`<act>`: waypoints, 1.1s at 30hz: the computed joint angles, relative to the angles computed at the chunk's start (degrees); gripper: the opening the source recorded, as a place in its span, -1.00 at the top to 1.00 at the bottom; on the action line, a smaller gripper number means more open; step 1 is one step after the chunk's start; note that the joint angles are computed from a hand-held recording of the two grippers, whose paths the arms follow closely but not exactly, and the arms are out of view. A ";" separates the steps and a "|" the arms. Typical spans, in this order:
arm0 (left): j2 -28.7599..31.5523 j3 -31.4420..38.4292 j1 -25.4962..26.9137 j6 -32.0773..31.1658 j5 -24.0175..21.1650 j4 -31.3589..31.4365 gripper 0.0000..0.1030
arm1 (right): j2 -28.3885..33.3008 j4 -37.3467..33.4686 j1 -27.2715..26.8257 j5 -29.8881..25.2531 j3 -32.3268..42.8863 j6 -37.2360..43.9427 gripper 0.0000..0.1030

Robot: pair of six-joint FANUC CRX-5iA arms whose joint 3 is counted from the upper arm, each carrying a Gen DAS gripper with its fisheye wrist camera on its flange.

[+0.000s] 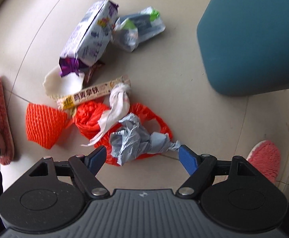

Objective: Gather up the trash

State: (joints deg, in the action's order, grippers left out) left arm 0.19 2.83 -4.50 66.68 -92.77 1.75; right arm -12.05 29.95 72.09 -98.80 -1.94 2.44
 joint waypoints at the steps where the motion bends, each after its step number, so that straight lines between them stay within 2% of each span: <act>1: 0.17 -1.01 -0.42 0.10 0.91 -1.42 -0.54 | 0.06 0.01 0.02 -0.01 0.08 -0.07 0.77; 2: 0.27 -1.71 -0.97 0.80 1.79 -3.11 -0.54 | 0.03 0.01 0.07 -0.01 0.06 -0.12 0.77; 7: 1.77 -3.15 -0.54 0.86 3.48 -3.35 -0.51 | 0.35 0.13 0.26 -0.09 0.34 -0.02 0.77; 8: 1.83 -3.13 -0.59 0.55 3.75 -3.24 -0.33 | 0.36 0.14 0.31 -0.12 0.35 -0.02 0.77; 9: 2.00 -2.84 -0.84 0.43 3.47 -3.15 -0.08 | 0.45 0.15 0.37 -0.19 0.42 -0.06 0.76; 12: 2.51 -2.04 -1.61 0.63 2.77 -4.04 0.29 | 0.73 0.11 0.33 -0.39 0.82 0.10 0.76; 14: 2.50 -1.81 -1.91 1.11 2.91 -4.68 0.39 | 0.79 0.12 0.36 -0.41 0.87 0.07 0.76; 16: 2.12 -1.82 -1.67 1.10 3.30 -4.41 0.60 | 0.83 0.14 0.39 -0.44 0.90 0.08 0.76; 17: 1.98 -1.63 -1.56 1.23 3.26 -4.26 0.77 | 0.86 0.13 0.38 -0.49 0.95 0.12 0.76; 25: -0.47 2.91 0.46 -0.27 -1.01 0.32 0.84 | 1.27 0.18 0.30 -0.69 1.44 0.21 0.77; 33: 0.60 17.29 2.72 -4.27 -9.58 10.39 0.84 | 0.93 0.19 0.40 -0.53 1.28 -0.12 0.77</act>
State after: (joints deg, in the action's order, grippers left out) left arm 0.79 20.13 -1.78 62.41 -102.36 12.14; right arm -11.12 30.14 72.49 -99.33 -0.67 2.32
